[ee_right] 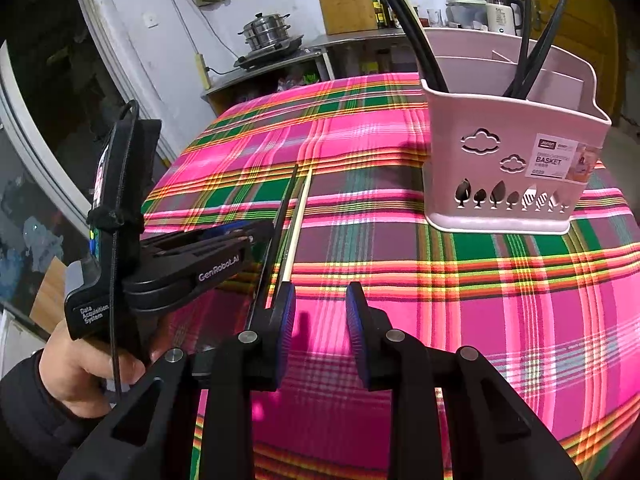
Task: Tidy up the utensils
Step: 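Grasp a black chopstick with the left gripper while the right grasps a pale wooden chopstick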
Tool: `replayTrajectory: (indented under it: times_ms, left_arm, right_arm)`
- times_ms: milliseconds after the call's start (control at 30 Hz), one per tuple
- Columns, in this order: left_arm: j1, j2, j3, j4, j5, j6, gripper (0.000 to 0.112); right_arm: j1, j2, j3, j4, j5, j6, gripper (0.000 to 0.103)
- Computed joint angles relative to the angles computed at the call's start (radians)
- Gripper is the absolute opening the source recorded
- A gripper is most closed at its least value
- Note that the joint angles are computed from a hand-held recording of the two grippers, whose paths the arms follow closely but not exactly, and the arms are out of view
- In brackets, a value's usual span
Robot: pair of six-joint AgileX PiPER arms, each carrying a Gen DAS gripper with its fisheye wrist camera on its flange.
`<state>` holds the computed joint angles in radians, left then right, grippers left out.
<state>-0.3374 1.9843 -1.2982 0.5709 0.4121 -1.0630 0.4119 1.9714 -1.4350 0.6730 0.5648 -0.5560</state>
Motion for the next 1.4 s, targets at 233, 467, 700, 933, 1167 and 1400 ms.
replayTrajectory:
  times_ms: [233,467,700,933,1167,1400]
  left_arm:
    - [-0.058,0.017,-0.022,0.133,0.118,-0.084,0.036]
    - [0.033,-0.055,0.078,-0.104,-0.061,0.036,0.040]
    - [-0.051,-0.031,0.062,0.096,-0.015,-0.090,0.051]
    - [-0.012,-0.068,0.109,0.046,-0.026,-0.024,0.038]
    - [0.100,-0.182,0.271,-0.006,-0.113,0.042,0.037]
    - [0.168,-0.206,0.302,-0.172,-0.185,0.173,0.037]
  right_arm:
    - [0.001,0.000,0.000,-0.001,0.001,0.007,0.027]
    - [-0.014,-0.004,0.010,0.000,-0.003,0.001,0.027]
    - [-0.016,0.005,0.007,0.003,-0.004,0.003,0.027]
    - [-0.020,0.001,0.012,0.003,-0.005,0.003,0.027]
    - [0.019,0.057,-0.073,-0.025,0.010,0.028,0.027]
    - [0.075,0.218,-0.312,-0.162,0.077,0.170,0.027]
